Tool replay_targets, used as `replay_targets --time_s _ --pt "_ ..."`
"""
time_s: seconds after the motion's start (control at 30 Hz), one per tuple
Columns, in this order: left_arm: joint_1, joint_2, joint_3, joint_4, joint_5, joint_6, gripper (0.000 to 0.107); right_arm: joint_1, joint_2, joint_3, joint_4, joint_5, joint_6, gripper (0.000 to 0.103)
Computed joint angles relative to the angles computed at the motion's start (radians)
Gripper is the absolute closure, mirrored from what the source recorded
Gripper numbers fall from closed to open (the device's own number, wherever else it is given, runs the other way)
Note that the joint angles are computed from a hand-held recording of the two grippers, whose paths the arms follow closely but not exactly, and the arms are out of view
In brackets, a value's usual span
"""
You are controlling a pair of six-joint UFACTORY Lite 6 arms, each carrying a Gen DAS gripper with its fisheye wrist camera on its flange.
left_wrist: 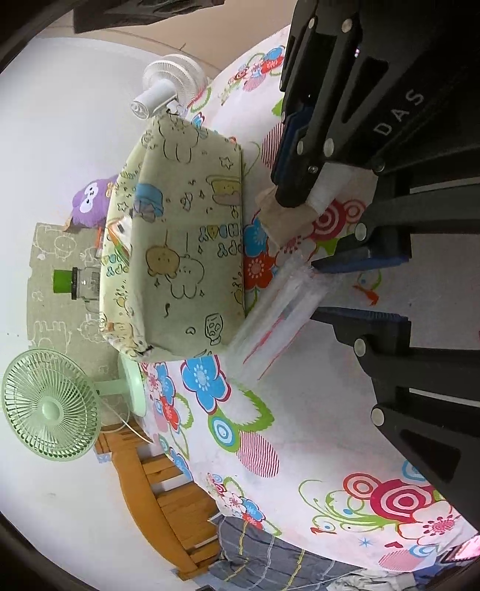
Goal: Organize soft objects
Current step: 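Lift straw bag with left tool while right carries white towel toward box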
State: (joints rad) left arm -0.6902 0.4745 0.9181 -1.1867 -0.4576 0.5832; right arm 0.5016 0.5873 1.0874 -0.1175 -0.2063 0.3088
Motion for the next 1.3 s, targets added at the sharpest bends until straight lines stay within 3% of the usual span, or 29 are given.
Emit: replay_targets --time_s 0.5,0.57,0.6,0.63,0.73,0.83,1.13,1.3 --pt "-0.071 -0.039 -0.042 -0.035 -0.027 0.007 0.091 -0.005 -0.099 -0.128 0.007 -0.048 -0.002 0.089" --pt "-0.07 -0.032 -0.035 -0.04 -0.011 0.002 0.082 -0.007 -0.106 -0.138 0.0 -0.051 0.004 0.089" --pt "-0.068 -0.03 -0.034 -0.042 -0.002 0.001 0.065 -0.009 -0.108 -0.143 -0.006 -0.053 0.009 0.089" --pt "-0.07 -0.027 -0.033 -0.055 -0.006 -0.001 0.055 -0.011 -0.11 -0.147 -0.009 -0.055 0.013 0.089" --pt "-0.073 -0.033 -0.034 -0.045 -0.002 -0.009 0.04 -0.019 -0.114 -0.157 -0.025 -0.059 0.028 0.089" --pt "-0.072 -0.029 -0.023 -0.018 0.009 -0.034 0.036 -0.027 -0.12 -0.163 -0.038 -0.061 0.039 0.089" --pt "-0.01 0.051 0.091 -0.016 0.066 -0.041 0.036 -0.061 -0.098 -0.114 -0.074 -0.038 0.057 0.089" --pt "0.024 0.099 0.15 -0.053 0.095 0.005 0.059 -0.071 -0.054 -0.053 -0.13 -0.02 0.106 0.089"
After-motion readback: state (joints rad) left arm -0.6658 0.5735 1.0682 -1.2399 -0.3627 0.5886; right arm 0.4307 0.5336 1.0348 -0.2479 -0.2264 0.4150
